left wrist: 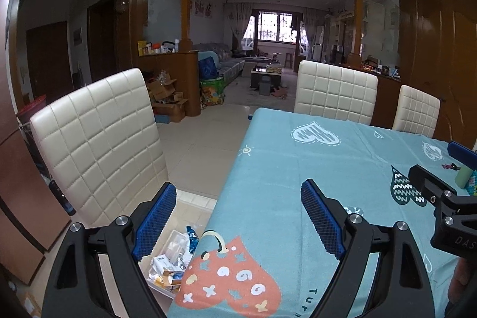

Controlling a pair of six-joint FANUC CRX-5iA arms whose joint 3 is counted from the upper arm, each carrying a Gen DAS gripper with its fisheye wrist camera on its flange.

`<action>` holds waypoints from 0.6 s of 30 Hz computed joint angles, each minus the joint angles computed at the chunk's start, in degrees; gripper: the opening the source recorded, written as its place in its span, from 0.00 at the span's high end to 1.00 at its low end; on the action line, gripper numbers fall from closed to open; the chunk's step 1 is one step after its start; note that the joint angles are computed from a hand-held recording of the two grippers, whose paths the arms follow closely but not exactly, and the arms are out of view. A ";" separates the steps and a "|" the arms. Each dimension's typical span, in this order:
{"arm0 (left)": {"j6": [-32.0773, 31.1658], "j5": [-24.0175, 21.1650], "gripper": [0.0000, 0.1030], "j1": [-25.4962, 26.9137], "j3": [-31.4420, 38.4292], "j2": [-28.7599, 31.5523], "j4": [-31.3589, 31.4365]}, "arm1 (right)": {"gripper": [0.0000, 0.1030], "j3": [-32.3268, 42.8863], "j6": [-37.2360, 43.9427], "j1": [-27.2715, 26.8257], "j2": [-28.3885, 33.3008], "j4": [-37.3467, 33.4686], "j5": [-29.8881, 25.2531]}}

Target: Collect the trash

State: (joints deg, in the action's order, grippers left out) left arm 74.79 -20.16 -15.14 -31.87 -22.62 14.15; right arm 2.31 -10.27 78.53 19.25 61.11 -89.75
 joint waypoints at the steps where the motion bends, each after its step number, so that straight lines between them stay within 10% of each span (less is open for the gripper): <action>1: 1.52 -0.24 0.19 -0.46 0.61 0.01 -1.73 | 0.04 -0.26 -0.21 0.13 -0.16 0.07 -0.42; 18: 4.55 -2.13 0.11 -4.64 3.59 0.64 -7.19 | 0.04 -4.65 -4.85 1.82 -3.67 0.47 -2.52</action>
